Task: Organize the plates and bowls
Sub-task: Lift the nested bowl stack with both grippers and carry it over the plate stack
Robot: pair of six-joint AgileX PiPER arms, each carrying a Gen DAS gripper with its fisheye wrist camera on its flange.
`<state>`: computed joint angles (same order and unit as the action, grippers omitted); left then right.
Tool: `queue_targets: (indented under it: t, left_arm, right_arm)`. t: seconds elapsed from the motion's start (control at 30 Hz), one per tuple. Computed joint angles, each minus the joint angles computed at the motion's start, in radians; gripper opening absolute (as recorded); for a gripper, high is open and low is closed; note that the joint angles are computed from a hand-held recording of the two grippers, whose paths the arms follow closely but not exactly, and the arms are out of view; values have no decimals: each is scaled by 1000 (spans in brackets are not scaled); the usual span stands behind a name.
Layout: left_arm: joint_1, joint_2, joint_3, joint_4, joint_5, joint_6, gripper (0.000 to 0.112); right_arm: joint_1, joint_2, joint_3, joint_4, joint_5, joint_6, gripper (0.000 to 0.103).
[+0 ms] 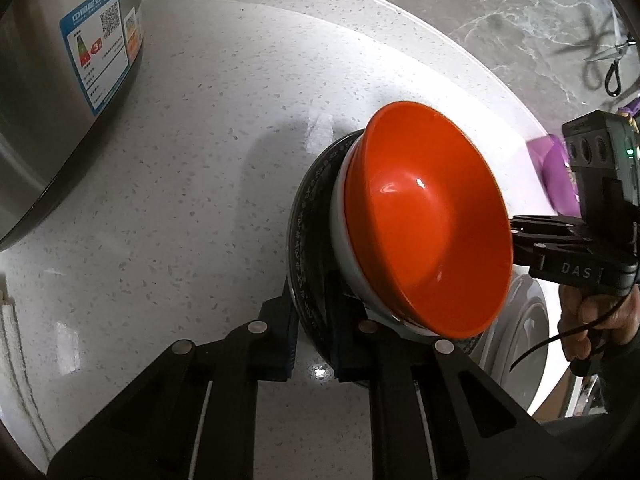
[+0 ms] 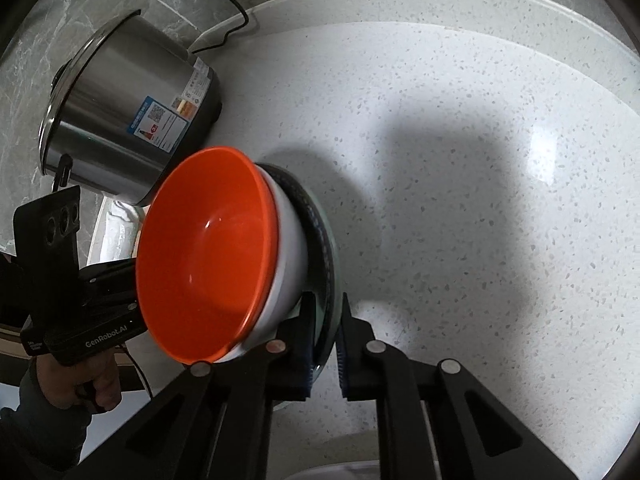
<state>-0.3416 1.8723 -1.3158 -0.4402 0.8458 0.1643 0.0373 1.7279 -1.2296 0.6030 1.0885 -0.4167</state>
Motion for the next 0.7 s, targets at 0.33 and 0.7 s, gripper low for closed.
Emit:
queue_targets:
  t: [0.33,0.7]
  left_arm:
    - [-12,-13,25,3,-14,-21,11]
    - [-18,-40,-24,10,47,-41,10]
  right_arm:
    - [22,-9,-21,-33,-6,44,12]
    - [1,-53,-18,-42,12,82,12]
